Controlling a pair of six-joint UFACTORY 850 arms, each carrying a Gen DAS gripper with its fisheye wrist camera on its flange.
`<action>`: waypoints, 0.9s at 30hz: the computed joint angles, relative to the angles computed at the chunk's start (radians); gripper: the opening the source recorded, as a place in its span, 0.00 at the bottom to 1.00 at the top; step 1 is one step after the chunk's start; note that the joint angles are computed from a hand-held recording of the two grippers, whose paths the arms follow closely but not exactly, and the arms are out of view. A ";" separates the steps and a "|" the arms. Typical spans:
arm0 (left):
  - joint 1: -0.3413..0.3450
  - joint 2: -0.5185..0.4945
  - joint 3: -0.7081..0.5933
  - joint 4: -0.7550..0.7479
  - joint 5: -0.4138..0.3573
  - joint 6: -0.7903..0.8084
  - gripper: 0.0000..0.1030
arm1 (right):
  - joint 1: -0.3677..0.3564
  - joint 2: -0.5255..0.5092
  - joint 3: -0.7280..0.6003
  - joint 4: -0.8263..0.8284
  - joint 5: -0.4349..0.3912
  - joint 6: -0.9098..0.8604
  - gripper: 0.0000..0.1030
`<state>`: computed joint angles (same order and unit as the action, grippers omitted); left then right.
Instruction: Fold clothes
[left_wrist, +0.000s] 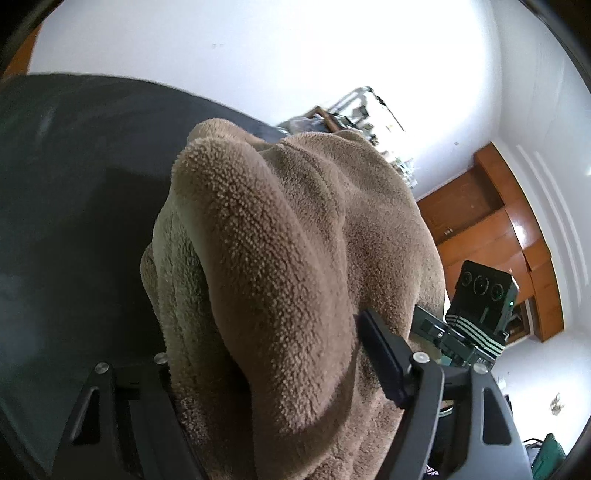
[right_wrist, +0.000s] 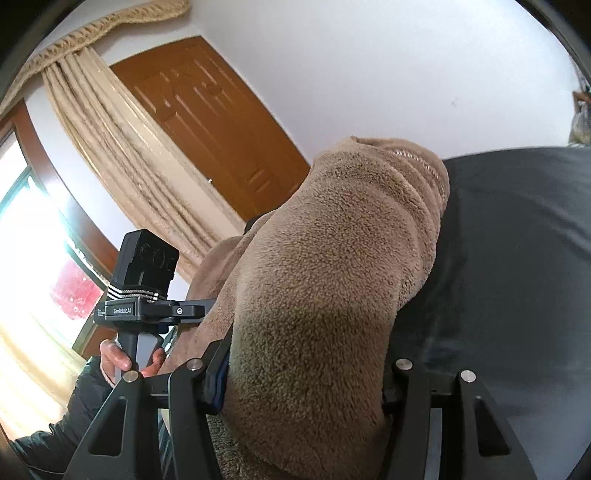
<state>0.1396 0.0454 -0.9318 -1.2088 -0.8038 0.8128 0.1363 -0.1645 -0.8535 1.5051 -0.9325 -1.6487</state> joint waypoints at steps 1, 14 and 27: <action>-0.028 -0.005 -0.011 -0.006 0.010 -0.003 0.77 | -0.023 0.006 -0.002 -0.005 -0.005 -0.003 0.56; -0.422 -0.279 -0.280 -0.168 0.123 0.026 0.77 | -0.388 0.169 0.083 -0.062 -0.052 -0.033 0.56; -0.620 -0.586 -0.619 0.076 0.226 -0.222 0.77 | -0.640 -0.039 -0.064 -0.114 -0.027 -0.031 0.56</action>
